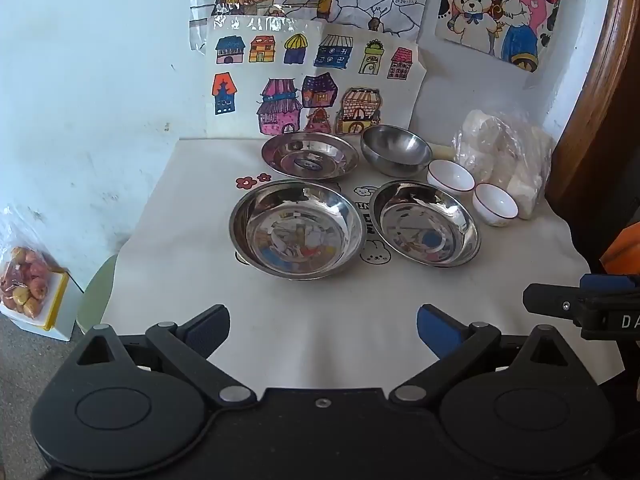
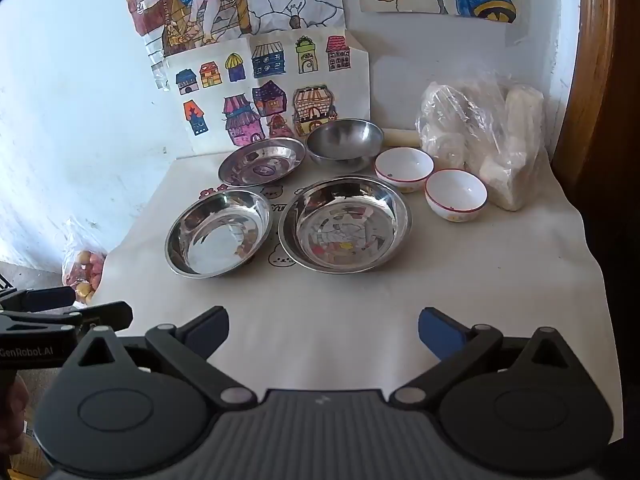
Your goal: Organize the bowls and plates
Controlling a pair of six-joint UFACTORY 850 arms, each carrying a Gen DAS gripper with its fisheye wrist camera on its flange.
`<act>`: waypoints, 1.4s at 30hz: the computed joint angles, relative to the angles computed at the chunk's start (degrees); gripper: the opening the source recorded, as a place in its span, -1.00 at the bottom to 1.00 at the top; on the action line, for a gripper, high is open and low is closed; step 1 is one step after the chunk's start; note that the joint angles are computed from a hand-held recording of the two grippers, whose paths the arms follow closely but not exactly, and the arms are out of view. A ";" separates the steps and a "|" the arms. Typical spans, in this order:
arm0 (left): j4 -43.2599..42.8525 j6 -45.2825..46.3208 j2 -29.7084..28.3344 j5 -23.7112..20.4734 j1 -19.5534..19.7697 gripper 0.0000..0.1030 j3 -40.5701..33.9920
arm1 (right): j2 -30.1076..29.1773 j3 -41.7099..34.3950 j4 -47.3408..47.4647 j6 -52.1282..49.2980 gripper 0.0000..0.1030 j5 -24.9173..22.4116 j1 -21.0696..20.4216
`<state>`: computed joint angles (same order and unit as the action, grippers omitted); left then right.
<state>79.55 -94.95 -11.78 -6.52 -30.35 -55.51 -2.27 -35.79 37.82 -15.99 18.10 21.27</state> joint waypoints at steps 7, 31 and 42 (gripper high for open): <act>-8.15 8.01 -0.30 -0.16 -0.30 0.95 -0.43 | 0.32 0.20 -0.97 0.78 1.00 -0.57 -0.22; -11.17 11.39 -0.60 0.32 -0.20 0.95 -0.52 | 0.45 0.38 -1.25 1.32 1.00 -0.46 -0.39; -10.85 10.86 -0.70 0.17 -0.43 0.95 -0.56 | 0.45 0.57 -1.78 1.81 1.00 -0.26 -0.47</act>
<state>68.70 -84.10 -12.48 -6.36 -30.78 -56.07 -1.82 -35.22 36.04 -14.19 17.84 20.81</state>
